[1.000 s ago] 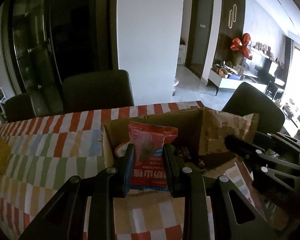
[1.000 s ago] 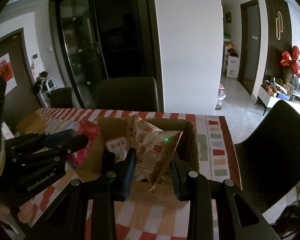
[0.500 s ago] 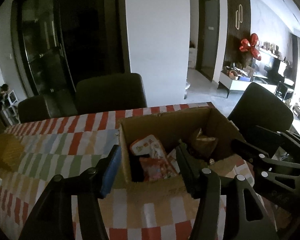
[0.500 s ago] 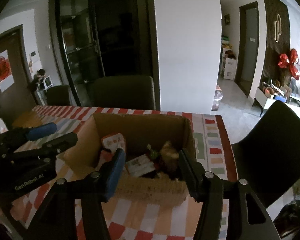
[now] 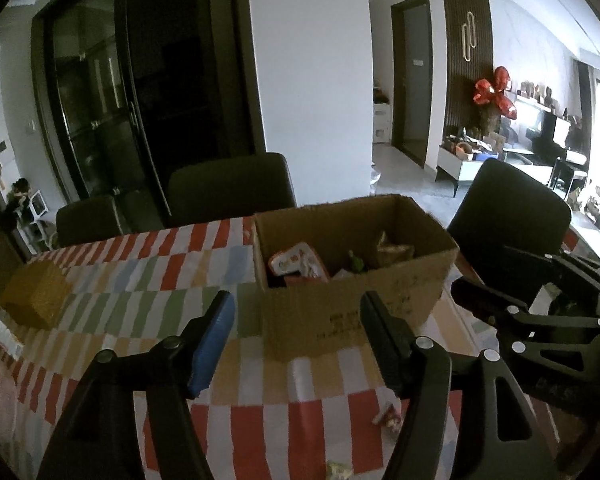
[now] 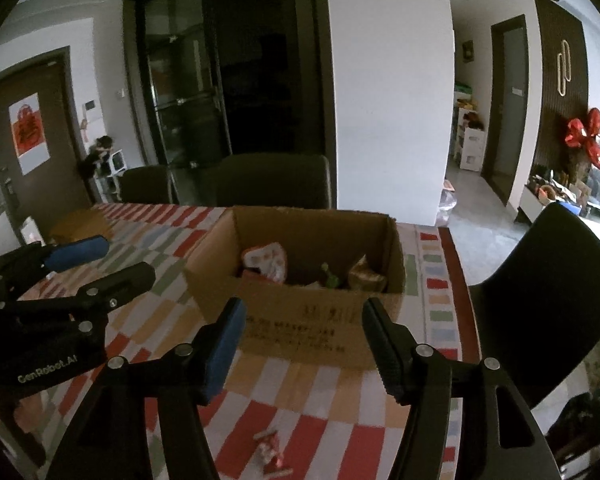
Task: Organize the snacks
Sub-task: 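Withdraw both tools from the box back toward the two remaining candies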
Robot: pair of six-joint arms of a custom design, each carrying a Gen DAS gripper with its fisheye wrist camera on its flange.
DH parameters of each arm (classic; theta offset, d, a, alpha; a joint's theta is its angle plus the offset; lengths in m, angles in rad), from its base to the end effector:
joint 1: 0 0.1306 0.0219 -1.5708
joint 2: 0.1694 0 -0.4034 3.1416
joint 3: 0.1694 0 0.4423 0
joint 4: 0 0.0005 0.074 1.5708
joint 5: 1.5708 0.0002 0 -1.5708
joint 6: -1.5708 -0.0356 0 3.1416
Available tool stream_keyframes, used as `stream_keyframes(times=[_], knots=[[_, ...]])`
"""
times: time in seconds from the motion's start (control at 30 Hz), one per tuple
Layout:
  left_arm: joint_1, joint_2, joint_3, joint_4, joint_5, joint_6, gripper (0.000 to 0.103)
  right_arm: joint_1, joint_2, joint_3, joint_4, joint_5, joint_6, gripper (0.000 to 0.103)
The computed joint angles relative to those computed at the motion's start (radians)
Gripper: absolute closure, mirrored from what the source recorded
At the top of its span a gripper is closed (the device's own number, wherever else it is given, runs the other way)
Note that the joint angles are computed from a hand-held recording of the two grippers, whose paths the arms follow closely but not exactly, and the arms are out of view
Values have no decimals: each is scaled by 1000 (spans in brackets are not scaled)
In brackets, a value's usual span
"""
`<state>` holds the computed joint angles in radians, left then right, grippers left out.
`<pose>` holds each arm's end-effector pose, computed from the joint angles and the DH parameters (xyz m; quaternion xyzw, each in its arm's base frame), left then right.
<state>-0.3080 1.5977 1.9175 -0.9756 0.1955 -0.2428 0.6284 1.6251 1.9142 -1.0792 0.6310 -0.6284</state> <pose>0.5759 -0.1910 0.5987 0.2843 0.8475 -0.1018 0.4365 0.5041 0.3397 0.5769 0.1181 0.8791 -0.0195 0.4613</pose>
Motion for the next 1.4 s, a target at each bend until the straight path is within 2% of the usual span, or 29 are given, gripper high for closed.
stream_keyframes(times=[0.37, 0.6, 1.1, 1.4], knots=[[18, -129, -179, 3, -1, -25, 35, 74, -44, -72, -32, 51, -46, 37], [28, -182, -269, -1, -3, -37, 34, 107, -57, -123, -50, 38, -87, 37], [48, -221, -421, -43, 14, -62, 32, 125, -46, -210, -76, -66, -178, 37], [58, -203, -468, -52, 30, -80, 32, 118, -15, -230, -87, -126, -173, 37]])
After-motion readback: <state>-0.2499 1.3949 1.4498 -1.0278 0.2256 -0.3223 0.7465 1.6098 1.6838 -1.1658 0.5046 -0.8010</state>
